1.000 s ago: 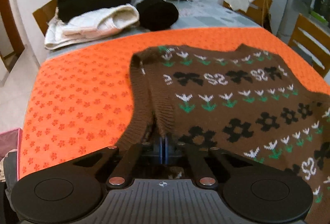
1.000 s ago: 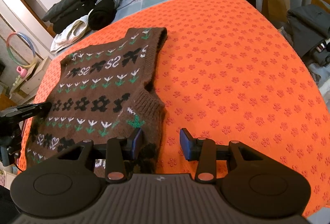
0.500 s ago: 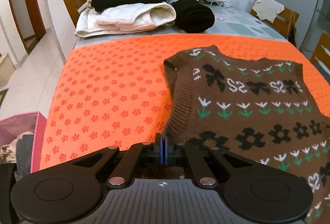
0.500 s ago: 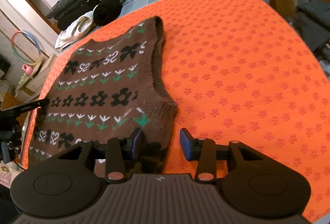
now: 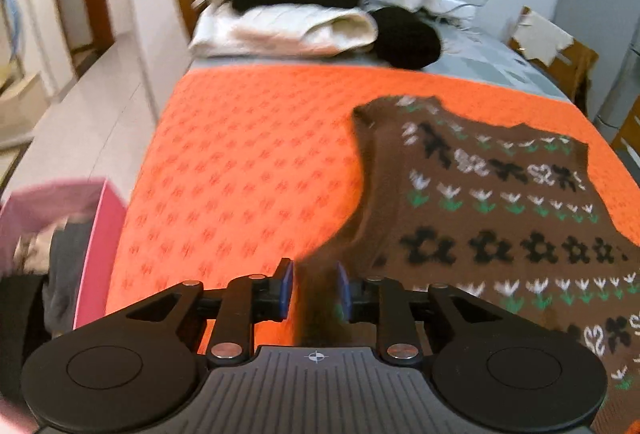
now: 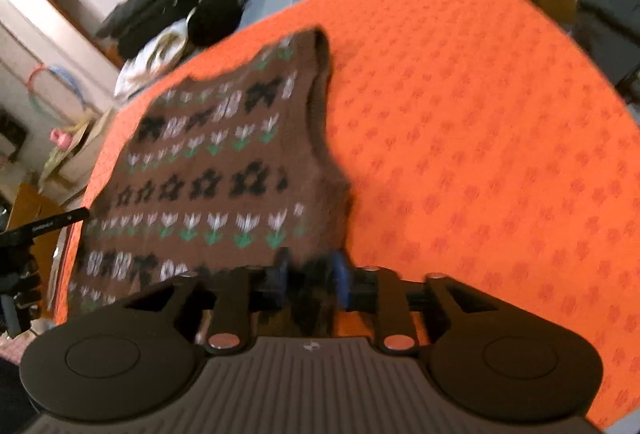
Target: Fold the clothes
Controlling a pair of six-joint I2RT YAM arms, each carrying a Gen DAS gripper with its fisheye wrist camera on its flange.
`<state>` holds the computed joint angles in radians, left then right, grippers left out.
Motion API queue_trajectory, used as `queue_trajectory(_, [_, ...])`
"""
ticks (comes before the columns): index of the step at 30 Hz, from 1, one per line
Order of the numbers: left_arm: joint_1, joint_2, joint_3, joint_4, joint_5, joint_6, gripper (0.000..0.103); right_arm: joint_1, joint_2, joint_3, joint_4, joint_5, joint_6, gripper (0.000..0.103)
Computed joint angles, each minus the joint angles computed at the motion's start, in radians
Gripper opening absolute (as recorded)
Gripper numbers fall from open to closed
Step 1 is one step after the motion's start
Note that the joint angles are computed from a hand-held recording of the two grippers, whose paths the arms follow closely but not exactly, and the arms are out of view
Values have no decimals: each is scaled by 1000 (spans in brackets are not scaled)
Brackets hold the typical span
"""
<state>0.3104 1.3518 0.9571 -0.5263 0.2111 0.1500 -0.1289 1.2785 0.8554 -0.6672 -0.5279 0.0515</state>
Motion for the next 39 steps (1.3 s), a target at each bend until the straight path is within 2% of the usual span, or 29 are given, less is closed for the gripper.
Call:
queue_trajectory(2, [27, -29, -29, -23, 5, -9, 33, -16, 6, -12, -27, -28, -13, 38])
queue_trajectory(5, [40, -62, -71, -51, 16, -30, 32, -30, -3, -49, -16, -68, -3, 38])
queue_trajectory(6, [42, -73, -84, -58, 22, -38, 31, -31, -2, -56, -12, -79, 0, 31])
queue_trajectory(7, [43, -86, -99, -63, 26, -47, 24, -30, 5, -57, -12, -87, 4, 13])
queue_trajectory(8, [35, -110, -121, -54, 12, -53, 12, -26, 7, -57, -8, -88, 12, 12])
queue_trajectory(11, [37, -124, -83, -115, 18, -81, 10, -18, -3, -10, -52, -72, -2, 10])
queue_trajectory(14, [62, -125, -8, -210, 72, -85, 10, -51, -11, 81, -160, -93, -84, 10])
queue_trajectory(17, [50, -130, 27, -292, 84, -54, 10, -80, 16, 145, -228, -92, -143, 10])
queue_trajectory(21, [-29, -172, -55, -233, -28, -71, 13, -67, 56, 122, -200, -42, -156, 12])
queue_trajectory(23, [-51, -191, -83, -195, -61, -97, 20, -47, 58, 104, -178, -2, -150, 22])
queue_trajectory(25, [-45, -213, -89, -169, -53, -105, 22, -33, 55, 91, -161, 28, -145, 25])
queue_trajectory(28, [-38, -231, -79, -135, -49, -90, 25, -53, 27, 93, -165, 19, -158, 34])
queue_trajectory(33, [-69, -240, -53, -132, -45, -98, 30, -73, 39, 144, -187, 26, -179, 35])
queue_trajectory(39, [-213, -305, -81, -151, -107, -200, 30, -98, 130, 239, -238, 4, -259, 35])
